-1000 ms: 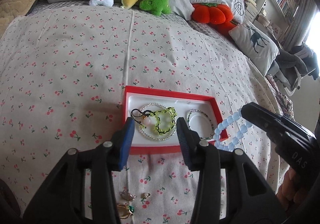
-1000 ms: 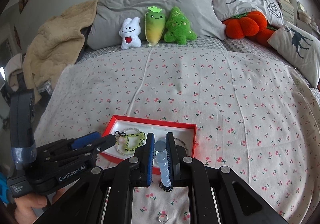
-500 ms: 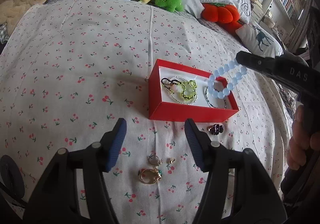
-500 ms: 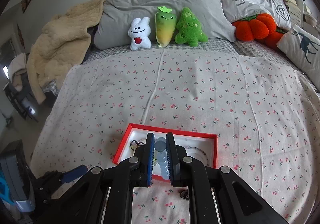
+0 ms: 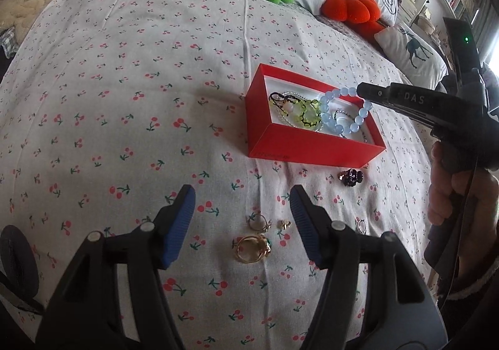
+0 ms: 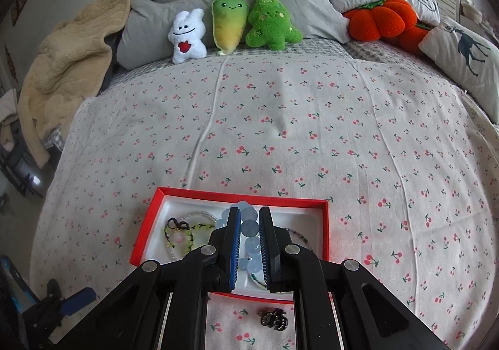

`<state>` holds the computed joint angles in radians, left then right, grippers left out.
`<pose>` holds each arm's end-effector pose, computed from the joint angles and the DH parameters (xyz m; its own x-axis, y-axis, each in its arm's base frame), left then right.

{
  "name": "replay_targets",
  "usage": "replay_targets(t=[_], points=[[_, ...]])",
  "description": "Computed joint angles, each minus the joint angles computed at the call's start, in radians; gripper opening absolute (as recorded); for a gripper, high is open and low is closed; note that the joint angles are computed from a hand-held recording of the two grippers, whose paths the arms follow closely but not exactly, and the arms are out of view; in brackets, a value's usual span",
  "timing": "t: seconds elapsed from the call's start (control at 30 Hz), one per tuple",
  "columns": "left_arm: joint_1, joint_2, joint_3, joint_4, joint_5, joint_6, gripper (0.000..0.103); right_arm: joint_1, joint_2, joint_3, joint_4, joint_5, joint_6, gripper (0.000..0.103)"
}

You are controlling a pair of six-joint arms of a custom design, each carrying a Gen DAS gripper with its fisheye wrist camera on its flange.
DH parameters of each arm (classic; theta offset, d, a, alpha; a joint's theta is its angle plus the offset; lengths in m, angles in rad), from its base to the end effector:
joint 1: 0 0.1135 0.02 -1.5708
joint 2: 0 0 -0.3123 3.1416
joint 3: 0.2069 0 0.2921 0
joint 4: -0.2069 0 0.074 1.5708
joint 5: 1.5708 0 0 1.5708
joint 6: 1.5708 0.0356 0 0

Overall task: Organize jewelry
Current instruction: 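Open the left tool to drop the pendant while the right releases the blue bracelet into the box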

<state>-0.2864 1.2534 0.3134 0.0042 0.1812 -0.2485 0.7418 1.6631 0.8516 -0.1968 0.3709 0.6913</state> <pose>0.1941 -0.0639 0.1270 -0.8421 -0.0042 -0.5393 0.1788 0.9412 -0.2865 0.2640 0.2244 0.1678 -0.7911 0.0810 -0.6063 0.0223 0.9944 0.1038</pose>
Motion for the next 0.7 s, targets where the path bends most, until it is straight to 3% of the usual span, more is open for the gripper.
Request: replay_targets(t=[0.33,0.6,0.7], points=[[-0.075,-0.005,0.020,-0.044,-0.064,-0.014,0.077,-0.011,-0.034,-0.031,-0.054,0.015,-0.011,0.015],[-0.106,-0.068,0.033,-0.136,-0.096,-0.034,0.081,0.010,-0.127,-0.069,-0.100,-0.001,0.012,0.017],[-0.118,-0.101,0.032,-0.175,-0.106,-0.046,0.081,0.023,-0.173,-0.100,-0.108,-0.013,0.038,0.026]])
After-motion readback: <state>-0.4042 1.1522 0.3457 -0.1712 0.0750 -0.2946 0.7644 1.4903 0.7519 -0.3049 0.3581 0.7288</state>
